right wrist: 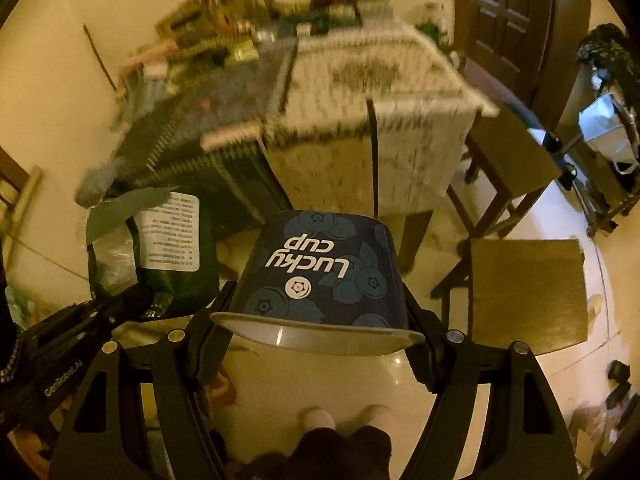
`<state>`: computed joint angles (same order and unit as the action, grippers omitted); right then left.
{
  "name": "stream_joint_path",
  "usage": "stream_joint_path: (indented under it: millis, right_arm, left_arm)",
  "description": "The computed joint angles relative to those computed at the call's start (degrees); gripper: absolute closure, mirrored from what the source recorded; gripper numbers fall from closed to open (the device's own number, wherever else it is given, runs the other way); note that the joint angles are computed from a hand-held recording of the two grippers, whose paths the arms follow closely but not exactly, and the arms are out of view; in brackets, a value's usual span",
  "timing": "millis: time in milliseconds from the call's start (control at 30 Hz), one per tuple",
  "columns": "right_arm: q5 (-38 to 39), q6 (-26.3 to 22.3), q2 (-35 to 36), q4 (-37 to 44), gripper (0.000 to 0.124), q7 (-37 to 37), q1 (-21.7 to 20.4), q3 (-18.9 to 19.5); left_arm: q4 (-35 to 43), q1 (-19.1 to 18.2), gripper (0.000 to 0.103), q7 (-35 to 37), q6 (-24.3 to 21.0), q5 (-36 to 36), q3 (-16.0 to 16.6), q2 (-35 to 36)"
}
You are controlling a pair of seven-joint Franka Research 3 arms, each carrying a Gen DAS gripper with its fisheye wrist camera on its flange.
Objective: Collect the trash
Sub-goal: 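Lower the held bag and dark Lucky cup toward the white floor bin, then open the right gripper over the bin while the left gripper releases the bag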
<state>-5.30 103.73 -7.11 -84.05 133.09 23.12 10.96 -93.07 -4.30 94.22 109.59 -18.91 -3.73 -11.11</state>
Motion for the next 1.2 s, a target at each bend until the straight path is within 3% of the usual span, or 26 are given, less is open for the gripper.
stream_joint_path:
  millis: [167,400,567,633,733,1200]
  right_arm:
    - [4.3,7.65,-1.87,-12.42,0.052,-2.59,-0.28,-0.88]
    - [6.74,19.74,-0.04,-23.28,0.052,-5.69,-0.38,-1.09]
    - [10.78,32.64,1.44,-30.23,0.05,-9.9,0.07,-1.8]
    - [11.81,34.23,3.0,-30.89,0.043,-10.65,0.08,-1.98]
    - [13.11,34.4,5.55,-30.88,0.043,-11.56,-0.04,-2.55]
    - [12.23,29.95,3.99,-34.26,0.042,-7.86,-2.54,-4.31]
  left_arm:
    - [-10.74,0.42,0.088,-0.41,6.17,2.25,-0.41,-0.7]
    - [-21.72,0.94,0.088,-1.03,14.97,4.59,-0.4,0.79]
    - [-25.95,1.3,0.088,-0.33,20.5,4.55,-0.69,4.03]
    - [-26.58,1.43,0.088,-0.03,22.03,4.84,-1.02,5.57]
    - [-26.89,1.57,0.088,0.18,23.44,5.07,-1.71,8.35]
    - [-19.41,0.5,0.086,1.71,21.85,4.45,-6.95,22.0]
